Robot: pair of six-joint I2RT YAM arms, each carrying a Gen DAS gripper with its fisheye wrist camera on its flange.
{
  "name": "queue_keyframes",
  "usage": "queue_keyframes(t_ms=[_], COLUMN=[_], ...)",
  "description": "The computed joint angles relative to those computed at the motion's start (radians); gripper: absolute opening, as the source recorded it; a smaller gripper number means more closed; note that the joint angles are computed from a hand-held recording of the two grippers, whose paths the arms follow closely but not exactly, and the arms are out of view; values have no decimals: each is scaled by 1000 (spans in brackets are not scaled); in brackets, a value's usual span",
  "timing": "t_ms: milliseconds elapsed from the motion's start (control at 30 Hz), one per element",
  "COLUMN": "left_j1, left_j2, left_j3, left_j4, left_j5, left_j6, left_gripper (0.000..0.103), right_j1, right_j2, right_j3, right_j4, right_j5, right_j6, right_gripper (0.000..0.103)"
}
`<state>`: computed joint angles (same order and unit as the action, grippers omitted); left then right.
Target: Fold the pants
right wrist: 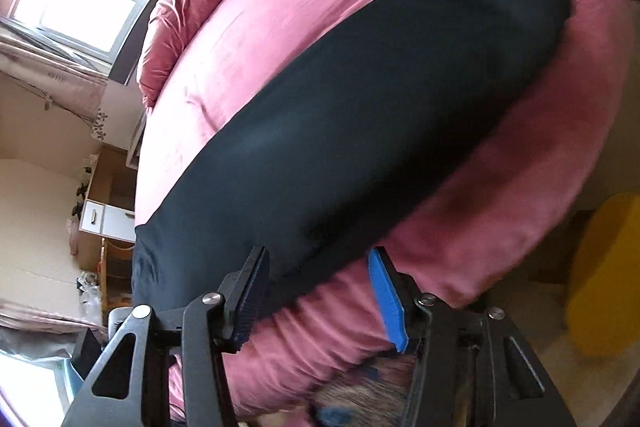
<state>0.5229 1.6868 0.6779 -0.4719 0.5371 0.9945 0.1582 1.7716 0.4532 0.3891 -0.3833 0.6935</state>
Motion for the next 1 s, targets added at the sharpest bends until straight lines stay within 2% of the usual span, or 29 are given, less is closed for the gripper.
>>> queue_keyframes(t_ms=[67, 100, 167, 200, 233, 267, 333, 433, 567, 667, 833, 933, 1000], left_j1=[0, 1, 6, 8, 12, 18, 36, 64, 106, 136, 164, 205, 237], left_j2=[8, 19, 45, 61, 74, 82, 97, 111, 118, 131, 165, 192, 194], left_j3=[3, 8, 25, 37, 49, 60, 86, 115, 144, 158, 184, 249, 279], left_j4=[5, 8, 4, 0, -5, -16, -41, -92, -181, -229, -255, -338, -361], left_j5=[8, 17, 34, 41, 50, 56, 68, 91, 120, 111, 92, 141, 160], left_j6=[-4, -9, -19, -27, -33, -31, -24, 12, 86, 139, 133, 126, 104], left_gripper=[34, 34, 34, 33, 27, 24, 8, 3, 1, 1, 1, 2, 6], right_j1=[39, 62, 72, 72, 86, 91, 113, 118, 111, 106, 114, 152, 181], right_j2=[48, 53, 64, 64, 69, 71, 63, 17, -80, -40, 42, 35, 4], right_j3=[30, 35, 53, 58, 69, 81, 105, 100, 56, 63, 69, 110, 139], right_j4=[7, 7, 3, -8, -10, -21, -57, -95, -122, -146, -104, -173, -249], right_j5=[28, 50, 55, 61, 74, 84, 118, 130, 124, 124, 135, 186, 210], right_j6=[23, 35, 34, 27, 32, 30, 33, -5, -46, -64, -43, -71, -109], right_gripper=[44, 35, 26, 25, 23, 16, 9, 8, 7, 7, 7, 7, 15])
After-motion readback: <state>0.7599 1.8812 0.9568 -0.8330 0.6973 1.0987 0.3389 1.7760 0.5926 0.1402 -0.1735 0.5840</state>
